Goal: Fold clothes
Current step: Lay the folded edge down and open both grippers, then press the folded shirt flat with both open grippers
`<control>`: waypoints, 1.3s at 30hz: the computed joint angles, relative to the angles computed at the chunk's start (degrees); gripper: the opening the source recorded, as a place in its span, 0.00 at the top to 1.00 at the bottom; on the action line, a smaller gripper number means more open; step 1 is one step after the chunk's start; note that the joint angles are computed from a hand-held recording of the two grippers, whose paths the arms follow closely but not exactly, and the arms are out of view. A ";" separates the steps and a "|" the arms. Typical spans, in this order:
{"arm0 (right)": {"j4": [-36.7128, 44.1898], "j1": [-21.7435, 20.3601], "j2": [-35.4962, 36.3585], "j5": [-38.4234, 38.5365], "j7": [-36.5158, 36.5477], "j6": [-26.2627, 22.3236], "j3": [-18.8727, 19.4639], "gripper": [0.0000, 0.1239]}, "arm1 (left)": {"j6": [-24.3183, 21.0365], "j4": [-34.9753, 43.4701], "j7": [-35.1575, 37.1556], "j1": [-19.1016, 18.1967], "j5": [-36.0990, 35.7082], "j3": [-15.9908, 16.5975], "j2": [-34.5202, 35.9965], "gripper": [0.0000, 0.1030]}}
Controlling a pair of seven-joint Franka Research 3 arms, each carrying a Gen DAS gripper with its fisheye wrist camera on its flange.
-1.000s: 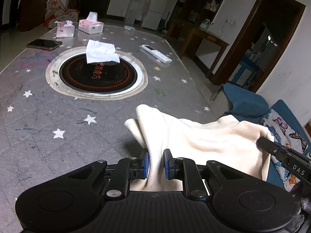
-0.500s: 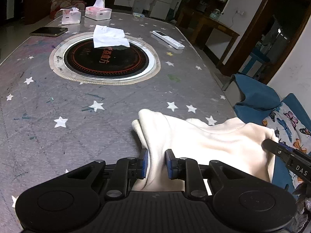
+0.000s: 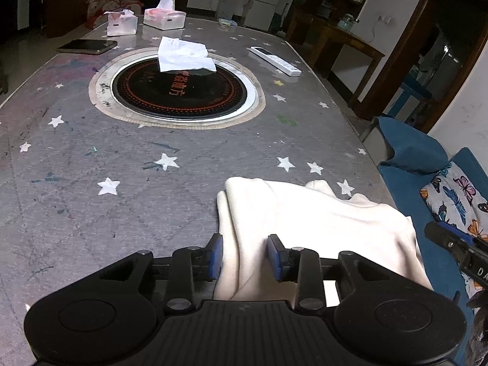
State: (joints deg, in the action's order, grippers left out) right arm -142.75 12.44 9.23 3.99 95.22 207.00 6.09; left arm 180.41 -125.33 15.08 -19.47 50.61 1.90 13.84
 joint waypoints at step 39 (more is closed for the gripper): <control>-9.00 9.29 -4.15 13.74 -19.81 -0.57 0.72 0.55 | -9.97 -2.38 -30.63 7.23 43.36 -10.89 -3.51 0.29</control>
